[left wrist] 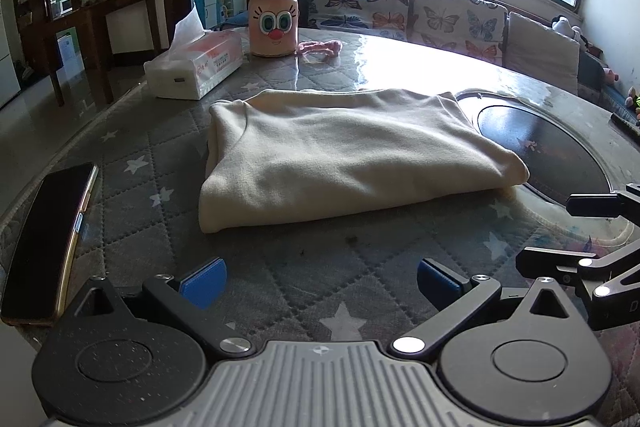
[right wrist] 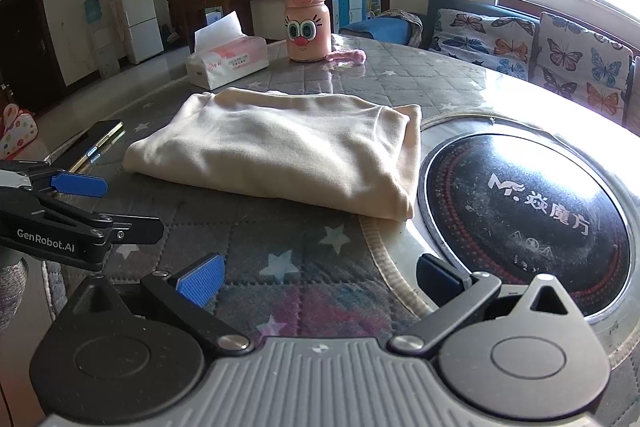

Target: Fold clothes

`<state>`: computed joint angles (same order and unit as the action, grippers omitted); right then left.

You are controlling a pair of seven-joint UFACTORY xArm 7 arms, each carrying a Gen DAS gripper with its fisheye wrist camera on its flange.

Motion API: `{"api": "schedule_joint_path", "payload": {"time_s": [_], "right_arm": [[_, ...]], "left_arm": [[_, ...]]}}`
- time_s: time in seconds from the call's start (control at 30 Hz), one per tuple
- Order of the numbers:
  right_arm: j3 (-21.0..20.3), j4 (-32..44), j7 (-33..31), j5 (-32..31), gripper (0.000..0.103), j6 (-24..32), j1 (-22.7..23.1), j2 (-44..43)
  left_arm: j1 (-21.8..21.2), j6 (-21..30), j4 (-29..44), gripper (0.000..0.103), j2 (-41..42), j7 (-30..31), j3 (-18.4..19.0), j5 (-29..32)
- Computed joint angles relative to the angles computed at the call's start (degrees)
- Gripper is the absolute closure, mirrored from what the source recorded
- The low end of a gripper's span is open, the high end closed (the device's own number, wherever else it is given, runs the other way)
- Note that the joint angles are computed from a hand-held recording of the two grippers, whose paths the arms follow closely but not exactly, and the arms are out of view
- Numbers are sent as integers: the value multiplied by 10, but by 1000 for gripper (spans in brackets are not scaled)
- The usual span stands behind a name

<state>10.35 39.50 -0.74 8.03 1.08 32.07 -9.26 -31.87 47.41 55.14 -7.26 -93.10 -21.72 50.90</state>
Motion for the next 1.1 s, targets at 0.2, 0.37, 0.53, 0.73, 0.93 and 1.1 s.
{"api": "schedule_joint_path", "payload": {"time_s": [0.2, 0.37, 0.53, 0.73, 0.93, 1.1], "right_arm": [[9, 0, 14, -13, 0, 2, -12, -1], [12, -1, 26, -24, 0, 1, -18, -1], [17, -1, 39, -37, 0, 3, -25, -1], [14, -5, 42, -40, 0, 2, -21, -3], [16, -7, 47, -45, 0, 3, -22, -4], [17, -9, 51, -48, 0, 2, -22, -5]], "left_arm": [[0, -1, -3, 0, -2, -4, 0, -1], [0, 0, -3, 0, -1, -5, -1, -3], [-1, 1, -3, 0, 0, -7, -1, -5], [-4, 4, -1, 0, 2, -10, -2, -6], [-7, 8, 1, 0, 3, -11, -2, -6], [-9, 13, 1, 0, 3, -15, -3, -5]]}}
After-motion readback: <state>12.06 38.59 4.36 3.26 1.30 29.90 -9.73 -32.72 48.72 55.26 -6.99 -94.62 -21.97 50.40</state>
